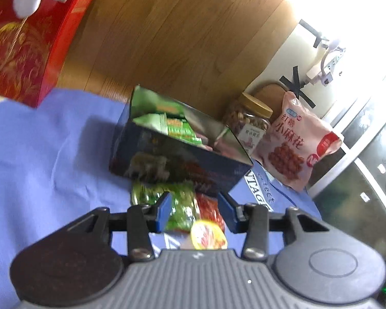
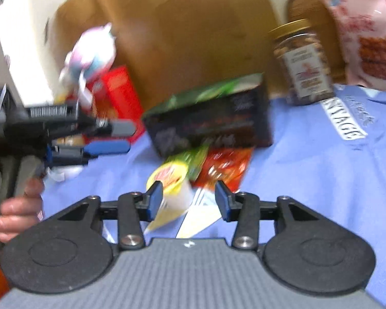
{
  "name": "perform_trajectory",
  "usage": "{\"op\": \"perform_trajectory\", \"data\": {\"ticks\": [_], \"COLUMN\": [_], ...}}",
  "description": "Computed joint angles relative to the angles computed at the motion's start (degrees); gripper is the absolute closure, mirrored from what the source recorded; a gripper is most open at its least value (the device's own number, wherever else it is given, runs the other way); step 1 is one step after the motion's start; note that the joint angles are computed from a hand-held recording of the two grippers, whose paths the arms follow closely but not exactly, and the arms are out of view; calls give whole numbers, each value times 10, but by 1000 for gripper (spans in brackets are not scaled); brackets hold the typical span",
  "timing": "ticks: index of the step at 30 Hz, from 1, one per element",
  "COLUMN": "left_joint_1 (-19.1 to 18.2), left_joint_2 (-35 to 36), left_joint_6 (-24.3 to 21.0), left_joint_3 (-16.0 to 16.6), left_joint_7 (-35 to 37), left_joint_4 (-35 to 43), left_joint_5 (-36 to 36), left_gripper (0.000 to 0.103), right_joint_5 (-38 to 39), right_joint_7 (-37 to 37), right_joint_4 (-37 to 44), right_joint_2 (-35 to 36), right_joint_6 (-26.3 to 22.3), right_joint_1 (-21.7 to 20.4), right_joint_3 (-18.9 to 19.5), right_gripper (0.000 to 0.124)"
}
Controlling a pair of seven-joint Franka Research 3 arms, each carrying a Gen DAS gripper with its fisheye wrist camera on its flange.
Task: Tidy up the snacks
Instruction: 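Move the left gripper to the yellow-lidded jelly cup and grasp it, then lift the jelly cup with the left gripper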
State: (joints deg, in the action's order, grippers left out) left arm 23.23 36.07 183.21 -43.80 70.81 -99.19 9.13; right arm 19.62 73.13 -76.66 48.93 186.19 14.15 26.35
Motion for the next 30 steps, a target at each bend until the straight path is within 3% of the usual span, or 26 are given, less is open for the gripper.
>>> {"op": "perform_trajectory", "data": {"ticks": [2, 3, 5, 7, 9, 10, 11, 14, 15, 21, 23, 26, 28, 30], "left_joint_1": [-20, -36, -58, -110, -135, -141, -137, -59, -46, -33, -13, 19, 34, 33], "left_joint_2": [-14, -18, -18, -19, -9, -4, 5, 35, 34, -21, -26, -26, -28, -45], "left_joint_6": [15, 19, 18, 1, -26, -38, -54, -45, -52, -27, -14, 0, 7, 15], "left_joint_3": [23, 38, 59, 114, 138, 143, 136, 34, 20, -1, -30, -70, -88, -83], "left_joint_7": [-13, -22, -31, -47, -49, -46, -36, 33, 24, 34, 36, 34, 25, 10], "left_joint_4": [-12, -12, -7, 12, 33, 41, 49, 37, 32, -52, -77, -103, -120, -137], "left_joint_5": [-1, 0, 9, 12, 8, 3, -3, -54, -46, -70, -68, -51, -36, -22], "left_gripper": [51, 51, 51, 51, 51, 56, 63, 77, 77, 78, 78, 76, 74, 72], "right_joint_5": [-12, -16, -21, -27, -38, -45, -49, -64, -59, -8, 14, 27, 29, 32], "right_joint_7": [2, 1, 3, 3, 21, 30, 33, 59, 59, 40, 27, 8, 15, 12], "right_joint_4": [29, 47, 91, 146, 204, 242, 269, 300, 276, 39, -33, -99, -115, -128], "right_joint_2": [4, 11, 32, 60, 90, 111, 126, 142, 127, -10, -47, -82, -92, -96], "right_joint_6": [-33, -44, -72, -107, -140, -166, -185, -211, -206, -121, -83, -48, -43, -36], "right_joint_1": [45, 59, 83, 99, 127, 136, 140, 153, 149, 112, 87, 64, 70, 57], "right_joint_3": [-59, -78, -108, -128, -170, -185, -189, -214, -205, -148, -116, -88, -98, -81], "right_gripper": [72, 72, 72, 72, 73, 75, 87, 88, 88, 88, 88, 88, 88, 88]}}
